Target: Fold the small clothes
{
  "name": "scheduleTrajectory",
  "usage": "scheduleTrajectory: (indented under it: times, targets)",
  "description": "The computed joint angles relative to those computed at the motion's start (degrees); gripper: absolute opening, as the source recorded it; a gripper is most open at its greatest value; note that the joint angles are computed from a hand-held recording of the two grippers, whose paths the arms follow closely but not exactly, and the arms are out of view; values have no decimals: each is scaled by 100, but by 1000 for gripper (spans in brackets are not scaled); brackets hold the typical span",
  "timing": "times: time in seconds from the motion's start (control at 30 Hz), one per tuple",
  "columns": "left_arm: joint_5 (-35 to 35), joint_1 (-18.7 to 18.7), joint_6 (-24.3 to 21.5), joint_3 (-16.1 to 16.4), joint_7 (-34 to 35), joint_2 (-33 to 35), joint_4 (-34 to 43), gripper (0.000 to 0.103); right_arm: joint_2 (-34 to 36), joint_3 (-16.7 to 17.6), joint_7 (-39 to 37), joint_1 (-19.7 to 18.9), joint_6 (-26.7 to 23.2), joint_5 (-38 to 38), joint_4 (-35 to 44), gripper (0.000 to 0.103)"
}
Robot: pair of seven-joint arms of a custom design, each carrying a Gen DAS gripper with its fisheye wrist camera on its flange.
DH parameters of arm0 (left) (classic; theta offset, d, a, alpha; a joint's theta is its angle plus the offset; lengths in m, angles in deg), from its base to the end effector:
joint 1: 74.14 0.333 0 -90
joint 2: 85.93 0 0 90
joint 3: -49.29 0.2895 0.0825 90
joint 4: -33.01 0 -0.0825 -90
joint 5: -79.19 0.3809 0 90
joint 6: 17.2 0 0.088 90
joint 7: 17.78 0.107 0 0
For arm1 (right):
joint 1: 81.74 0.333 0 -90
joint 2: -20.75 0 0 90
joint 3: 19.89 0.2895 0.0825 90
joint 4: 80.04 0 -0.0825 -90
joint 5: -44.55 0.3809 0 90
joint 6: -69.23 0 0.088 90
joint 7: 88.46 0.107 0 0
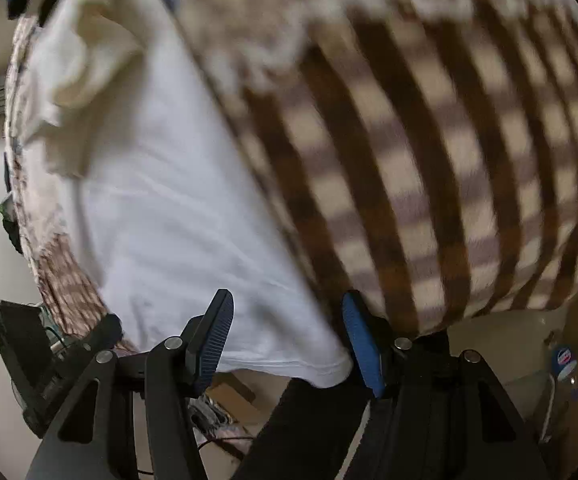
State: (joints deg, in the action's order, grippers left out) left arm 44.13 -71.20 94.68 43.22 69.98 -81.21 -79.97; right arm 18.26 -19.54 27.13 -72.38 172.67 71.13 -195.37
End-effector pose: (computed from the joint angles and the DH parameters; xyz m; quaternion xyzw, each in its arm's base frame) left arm 0.5610 -0.0681 0.4066 0.7572 -0.5892 0.1509 0.2381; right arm 0.5118 0.1256 0.4422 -0.5274 0.8172 0.2306 0.0295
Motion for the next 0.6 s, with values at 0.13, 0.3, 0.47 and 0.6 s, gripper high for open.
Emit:
scheduleTrajectory:
  times: [0.13,0.3,0.47,0.6]
  targets:
    - [32,-116,130,-60,158,-289,-334,71,-132,-12,-171,7,147,274,-335,59]
    - [-77,-243,143,-58,260,-473,-402,5,-99,65,-269,112,55,357,-281,19]
    - [-497,-215,247,64,205,-598,-205,5,-177,62,-268,177,157,795,-63,6]
    - [-891,-86,427,176,137,-398,465,5,-156,-25,-295,130,181,1161,435,6]
